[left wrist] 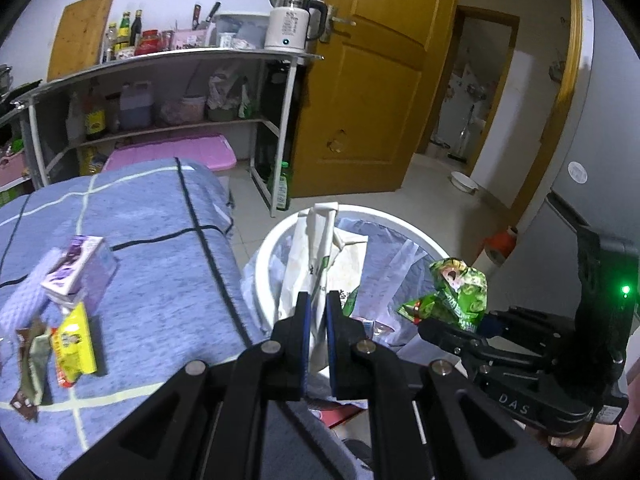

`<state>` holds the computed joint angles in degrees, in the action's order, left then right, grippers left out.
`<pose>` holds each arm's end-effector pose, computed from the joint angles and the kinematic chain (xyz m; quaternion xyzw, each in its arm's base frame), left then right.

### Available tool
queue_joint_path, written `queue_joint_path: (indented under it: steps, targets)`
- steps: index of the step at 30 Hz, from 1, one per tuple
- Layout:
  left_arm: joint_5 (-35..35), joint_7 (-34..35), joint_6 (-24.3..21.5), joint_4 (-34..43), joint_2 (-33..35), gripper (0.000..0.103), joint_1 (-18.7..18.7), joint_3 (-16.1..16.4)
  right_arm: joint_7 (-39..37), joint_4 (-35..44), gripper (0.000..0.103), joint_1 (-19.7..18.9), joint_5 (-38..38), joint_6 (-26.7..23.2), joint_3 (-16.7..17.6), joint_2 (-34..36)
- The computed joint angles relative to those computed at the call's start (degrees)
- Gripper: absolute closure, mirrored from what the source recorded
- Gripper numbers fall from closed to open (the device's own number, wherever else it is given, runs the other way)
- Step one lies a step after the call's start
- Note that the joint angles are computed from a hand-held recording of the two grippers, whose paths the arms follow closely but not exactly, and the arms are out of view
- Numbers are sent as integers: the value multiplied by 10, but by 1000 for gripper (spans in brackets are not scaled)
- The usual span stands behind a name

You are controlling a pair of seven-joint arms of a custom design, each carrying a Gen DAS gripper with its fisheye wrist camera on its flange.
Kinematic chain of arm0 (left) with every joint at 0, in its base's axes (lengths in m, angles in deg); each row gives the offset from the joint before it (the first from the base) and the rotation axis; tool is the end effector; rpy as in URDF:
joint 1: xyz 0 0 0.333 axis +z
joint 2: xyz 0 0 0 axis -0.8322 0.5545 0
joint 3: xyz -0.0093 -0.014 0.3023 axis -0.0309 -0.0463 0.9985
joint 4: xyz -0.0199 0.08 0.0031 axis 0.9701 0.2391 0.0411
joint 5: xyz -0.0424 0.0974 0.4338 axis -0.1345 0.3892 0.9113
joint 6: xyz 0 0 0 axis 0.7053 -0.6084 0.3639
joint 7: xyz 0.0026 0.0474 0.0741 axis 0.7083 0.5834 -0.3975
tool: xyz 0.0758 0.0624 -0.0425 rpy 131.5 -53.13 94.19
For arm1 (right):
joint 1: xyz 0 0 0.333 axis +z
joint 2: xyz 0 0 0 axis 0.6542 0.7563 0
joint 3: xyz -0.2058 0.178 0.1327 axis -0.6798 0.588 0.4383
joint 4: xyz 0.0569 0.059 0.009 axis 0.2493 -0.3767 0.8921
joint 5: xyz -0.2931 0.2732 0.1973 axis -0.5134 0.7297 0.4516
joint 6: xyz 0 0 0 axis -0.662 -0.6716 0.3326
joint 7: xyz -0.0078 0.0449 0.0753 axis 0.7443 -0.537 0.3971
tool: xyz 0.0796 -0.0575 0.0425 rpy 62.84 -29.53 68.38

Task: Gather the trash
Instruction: 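Carry the paper bag and green snack bag over the bin and release both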

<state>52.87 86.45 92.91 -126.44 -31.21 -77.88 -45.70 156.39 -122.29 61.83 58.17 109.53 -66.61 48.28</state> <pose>0.4355 -0.1511 0.4944 -0.5984 0.6746 -0.3860 0.1946 0.4365 0.3511 0.4814 -0.7411 0.5569 -0.1568 0.3405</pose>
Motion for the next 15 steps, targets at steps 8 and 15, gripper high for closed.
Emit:
queue_joint_path:
  steps: [8, 15]
  targets:
    - [-37, 40, -3, 33, 52, 95, -36, 24, 4, 10, 74, -5, -5, -16, -9, 15]
    - [-66, 61, -3, 32, 53, 94, -35, 20, 25, 9, 61, -11, -21, -16, -9, 16]
